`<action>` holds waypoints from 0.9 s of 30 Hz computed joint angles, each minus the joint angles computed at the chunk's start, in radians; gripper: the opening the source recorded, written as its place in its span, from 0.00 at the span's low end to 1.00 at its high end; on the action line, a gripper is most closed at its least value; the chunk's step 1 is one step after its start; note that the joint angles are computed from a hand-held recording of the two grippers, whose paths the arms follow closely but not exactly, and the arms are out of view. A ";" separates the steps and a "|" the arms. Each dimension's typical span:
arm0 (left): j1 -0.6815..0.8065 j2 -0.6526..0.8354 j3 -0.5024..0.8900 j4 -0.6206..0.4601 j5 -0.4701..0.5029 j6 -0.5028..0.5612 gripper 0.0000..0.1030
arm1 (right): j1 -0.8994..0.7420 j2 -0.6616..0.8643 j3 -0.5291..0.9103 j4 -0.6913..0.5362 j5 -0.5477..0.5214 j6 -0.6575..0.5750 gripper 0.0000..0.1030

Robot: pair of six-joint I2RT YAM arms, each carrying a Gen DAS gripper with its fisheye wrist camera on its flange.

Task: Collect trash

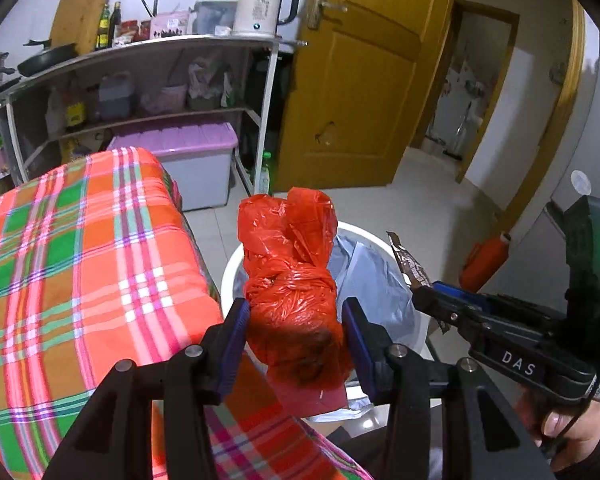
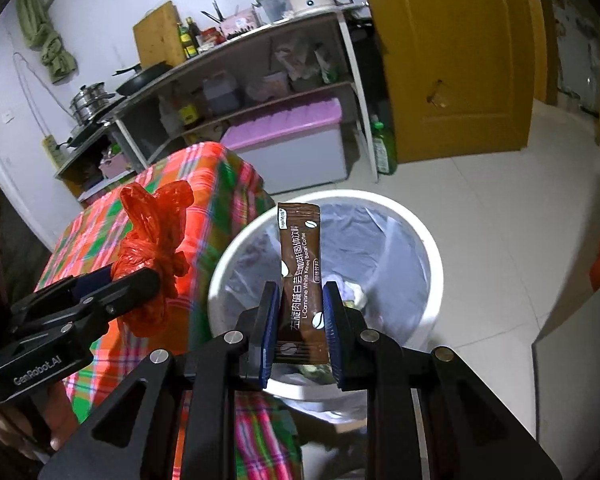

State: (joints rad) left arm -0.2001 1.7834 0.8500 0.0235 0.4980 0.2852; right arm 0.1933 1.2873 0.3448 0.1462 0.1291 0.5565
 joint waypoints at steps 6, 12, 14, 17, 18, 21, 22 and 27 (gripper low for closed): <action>-0.057 0.117 0.088 -0.016 -0.045 -0.021 0.47 | -0.078 0.113 0.001 0.068 -0.068 -0.019 0.23; -0.092 0.216 0.171 -0.048 -0.085 -0.041 0.48 | -0.130 0.248 0.029 0.123 -0.126 -0.037 0.23; -0.092 0.230 0.179 -0.049 -0.085 -0.046 0.49 | -0.144 0.271 0.026 0.139 -0.139 -0.044 0.23; -0.089 0.240 0.185 -0.045 -0.082 -0.057 0.51 | -0.157 0.294 0.024 0.157 -0.147 -0.051 0.23; -0.088 0.239 0.185 -0.044 -0.083 -0.059 0.51 | -0.159 0.292 0.021 0.159 -0.148 -0.052 0.23; -0.078 0.223 0.172 -0.035 -0.072 -0.064 0.51 | -0.157 0.271 0.011 0.157 -0.140 -0.047 0.23; -0.073 0.213 0.161 -0.031 -0.068 -0.062 0.51 | -0.156 0.261 0.005 0.158 -0.137 -0.046 0.23; -0.053 0.134 0.093 -0.008 -0.056 -0.060 0.51 | -0.105 0.145 -0.022 0.107 -0.092 -0.022 0.23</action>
State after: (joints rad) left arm -0.2532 1.9176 0.9427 0.0159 0.4416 0.2250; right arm 0.0878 1.4320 0.3229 0.2532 0.0374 0.5348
